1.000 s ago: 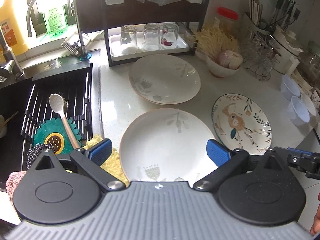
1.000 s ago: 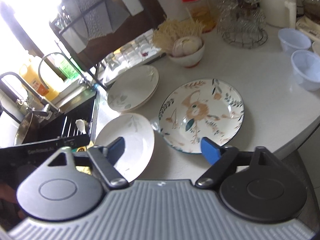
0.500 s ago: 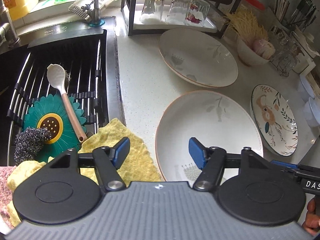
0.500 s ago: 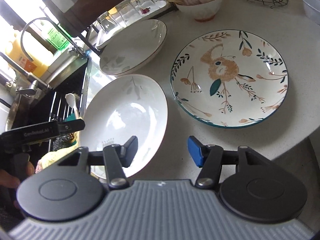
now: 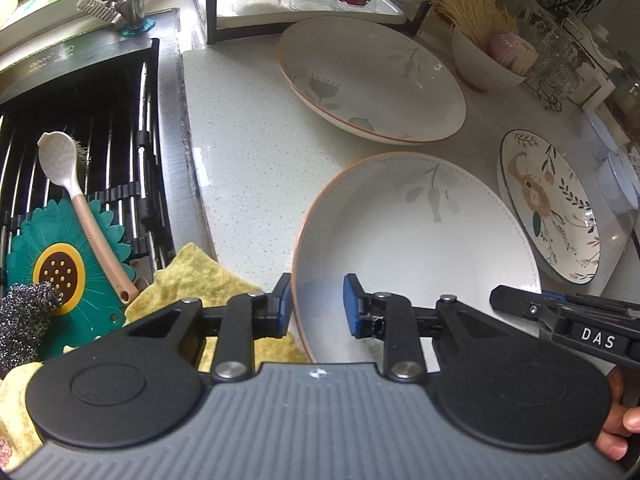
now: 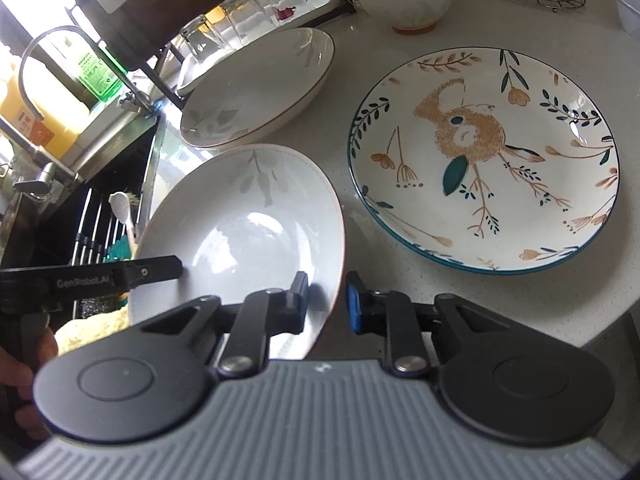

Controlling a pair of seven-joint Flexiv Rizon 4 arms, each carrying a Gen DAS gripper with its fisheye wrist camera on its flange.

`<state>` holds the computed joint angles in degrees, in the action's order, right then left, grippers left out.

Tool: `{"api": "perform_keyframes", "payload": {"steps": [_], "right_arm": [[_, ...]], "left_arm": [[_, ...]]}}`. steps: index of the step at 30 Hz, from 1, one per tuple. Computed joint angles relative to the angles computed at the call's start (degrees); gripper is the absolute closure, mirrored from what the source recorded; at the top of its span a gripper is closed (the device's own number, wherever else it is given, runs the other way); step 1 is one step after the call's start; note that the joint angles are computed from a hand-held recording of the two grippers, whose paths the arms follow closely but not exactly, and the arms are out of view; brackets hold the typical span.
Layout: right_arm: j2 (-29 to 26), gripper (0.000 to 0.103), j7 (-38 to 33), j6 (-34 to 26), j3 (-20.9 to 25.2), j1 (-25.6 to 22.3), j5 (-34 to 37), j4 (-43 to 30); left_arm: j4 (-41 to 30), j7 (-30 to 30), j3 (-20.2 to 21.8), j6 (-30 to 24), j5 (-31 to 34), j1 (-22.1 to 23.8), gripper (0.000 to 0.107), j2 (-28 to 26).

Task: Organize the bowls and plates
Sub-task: 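Close both grippers side by side on the rim of the white plate, then lift the white plate with both grippers toward the other white plate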

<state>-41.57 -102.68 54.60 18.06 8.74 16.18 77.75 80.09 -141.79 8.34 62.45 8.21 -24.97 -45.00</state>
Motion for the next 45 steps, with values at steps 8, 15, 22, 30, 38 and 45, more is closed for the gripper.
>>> {"api": "perform_keyframes", "payload": {"steps": [8,15,22,30,38,45], "right_arm": [[-1.1,0.083,-0.1,-0.4,0.0,-0.1,0.0,-1.9],[-1.4,0.083,-2.6,-1.6,0.7,-0.9,0.6,-3.7],[-2.2,0.083,-7.5,-4.7,1.8,-2.0,2.3,-7.5],[-3.7,0.083,-13.3,-10.3,2.0,-3.0,5.2,-12.7],[-5.3,0.083,-17.2,-14.6,1.1,-3.7,7.6,-18.6],[-7.5,0.083,-19.0,-17.1,0.2,-4.5,9.1,-24.4]], "left_arm": [[0.4,-2.1,0.0,3.3,-1.1,0.5,0.083,-0.6],[1.9,-2.8,-0.1,5.7,-3.3,0.4,0.086,-0.2],[2.0,-6.0,1.7,4.8,-3.3,-1.5,0.086,1.0],[-0.3,-14.4,4.6,1.4,0.6,-4.4,0.088,1.7],[-6.8,-20.3,5.0,-3.5,5.6,-5.5,0.089,0.8],[-14.8,-22.6,3.4,-7.3,7.4,-4.7,0.089,-2.2]]}}
